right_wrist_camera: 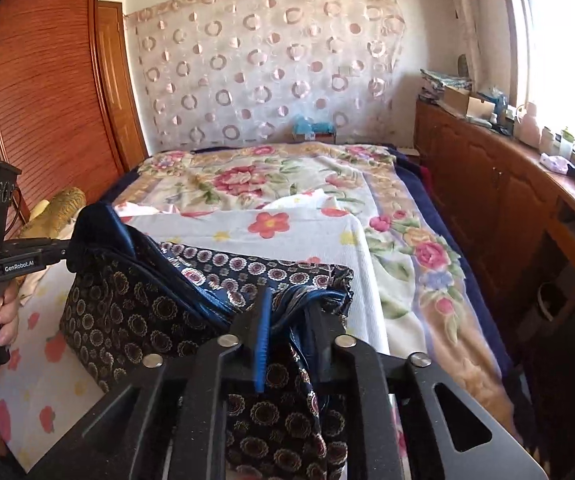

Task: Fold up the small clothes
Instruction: 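Grasp the blue-trimmed robe edge with the left gripper while the right gripper grasps beside it, then lift the folded navy robe off the sheet with both grippers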

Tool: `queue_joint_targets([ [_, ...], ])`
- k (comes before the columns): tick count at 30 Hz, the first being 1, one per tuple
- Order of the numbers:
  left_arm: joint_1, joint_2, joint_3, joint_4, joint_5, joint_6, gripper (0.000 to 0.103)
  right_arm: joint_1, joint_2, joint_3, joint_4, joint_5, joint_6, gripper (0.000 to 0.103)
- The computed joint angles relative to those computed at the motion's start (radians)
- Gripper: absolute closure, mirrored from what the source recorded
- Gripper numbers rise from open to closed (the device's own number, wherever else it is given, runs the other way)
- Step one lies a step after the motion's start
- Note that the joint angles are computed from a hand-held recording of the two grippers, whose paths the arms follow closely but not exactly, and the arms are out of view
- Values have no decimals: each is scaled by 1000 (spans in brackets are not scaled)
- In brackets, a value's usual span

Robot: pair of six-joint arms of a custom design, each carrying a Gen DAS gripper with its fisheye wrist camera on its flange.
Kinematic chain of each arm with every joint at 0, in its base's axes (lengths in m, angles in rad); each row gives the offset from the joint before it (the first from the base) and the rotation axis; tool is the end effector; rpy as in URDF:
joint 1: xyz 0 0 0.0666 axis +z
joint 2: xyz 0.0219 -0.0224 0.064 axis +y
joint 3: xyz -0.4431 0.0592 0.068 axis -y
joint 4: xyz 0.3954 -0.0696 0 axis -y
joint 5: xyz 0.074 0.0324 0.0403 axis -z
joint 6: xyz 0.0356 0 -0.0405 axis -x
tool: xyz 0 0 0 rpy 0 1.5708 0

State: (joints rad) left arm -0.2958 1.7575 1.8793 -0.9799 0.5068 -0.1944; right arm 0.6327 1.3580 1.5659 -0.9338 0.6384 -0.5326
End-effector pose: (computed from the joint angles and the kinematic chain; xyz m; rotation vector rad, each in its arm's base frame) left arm 0.5994 -0.2012 0.5217 0.7995 2.2516 -0.6600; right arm 0.3823 0.2536 0.5914 0.2076 2.1235 -0.0604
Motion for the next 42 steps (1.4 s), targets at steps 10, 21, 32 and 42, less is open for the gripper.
queue_joint_targets([
  [10,20,-19,18,28,58,-26,67,-30,-2,45,-73,-22,-41,63],
  [21,-4,67,87,-120,1,-117,67,-5,21,53,-179,-111,-80,62],
  [32,-47,137,181,-171,-60,-166,67,-19,0,39,-168,-161,-39,86],
  [42,-14,100,119,-23,-25,-93,100,-34,15,72,-79,-107,100,101],
])
